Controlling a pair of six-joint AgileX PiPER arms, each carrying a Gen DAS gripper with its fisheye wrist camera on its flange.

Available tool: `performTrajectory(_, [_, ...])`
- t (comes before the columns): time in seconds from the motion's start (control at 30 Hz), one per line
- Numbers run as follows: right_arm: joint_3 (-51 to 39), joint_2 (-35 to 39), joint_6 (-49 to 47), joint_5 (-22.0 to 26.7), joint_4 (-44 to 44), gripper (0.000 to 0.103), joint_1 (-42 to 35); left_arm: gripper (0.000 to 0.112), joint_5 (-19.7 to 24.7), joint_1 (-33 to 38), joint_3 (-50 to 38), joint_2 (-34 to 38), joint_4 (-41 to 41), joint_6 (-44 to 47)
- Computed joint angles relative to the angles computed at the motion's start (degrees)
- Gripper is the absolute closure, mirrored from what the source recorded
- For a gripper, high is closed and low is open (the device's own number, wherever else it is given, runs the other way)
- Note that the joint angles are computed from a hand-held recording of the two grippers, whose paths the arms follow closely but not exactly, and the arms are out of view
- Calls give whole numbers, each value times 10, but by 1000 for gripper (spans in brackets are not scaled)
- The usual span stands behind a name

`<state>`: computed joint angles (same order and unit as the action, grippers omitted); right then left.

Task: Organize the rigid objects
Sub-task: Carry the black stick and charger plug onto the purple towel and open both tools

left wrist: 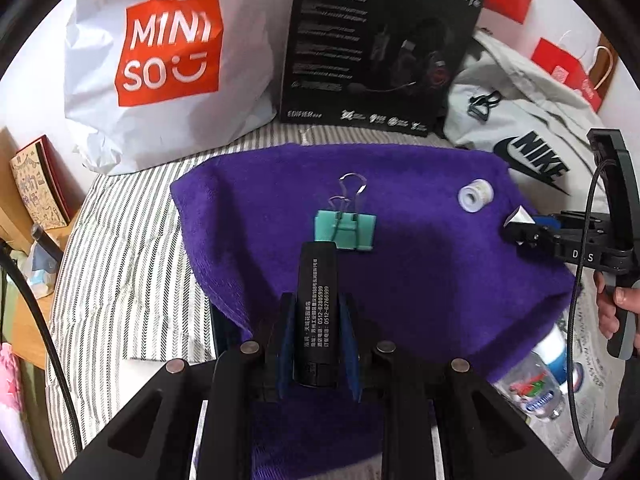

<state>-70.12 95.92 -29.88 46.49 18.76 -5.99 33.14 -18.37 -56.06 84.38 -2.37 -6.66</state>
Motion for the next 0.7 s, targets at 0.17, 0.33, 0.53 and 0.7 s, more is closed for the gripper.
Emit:
performTrajectory(0.17, [-20, 31, 48, -21, -60, 72, 23, 91, 9, -2, -29, 39, 23, -27])
performTrajectory(0.33, [-22, 38, 47, -34, -65, 72, 29, 91, 15, -25, -43, 66, 82, -77])
performTrajectory(0.53, [-32, 47, 35, -29, -63, 72, 30, 91, 17, -42, -50, 77, 119, -114])
performTrajectory(0.7, [-26, 42, 29, -30, -61, 72, 29, 87, 22, -46, -47, 73, 121, -123])
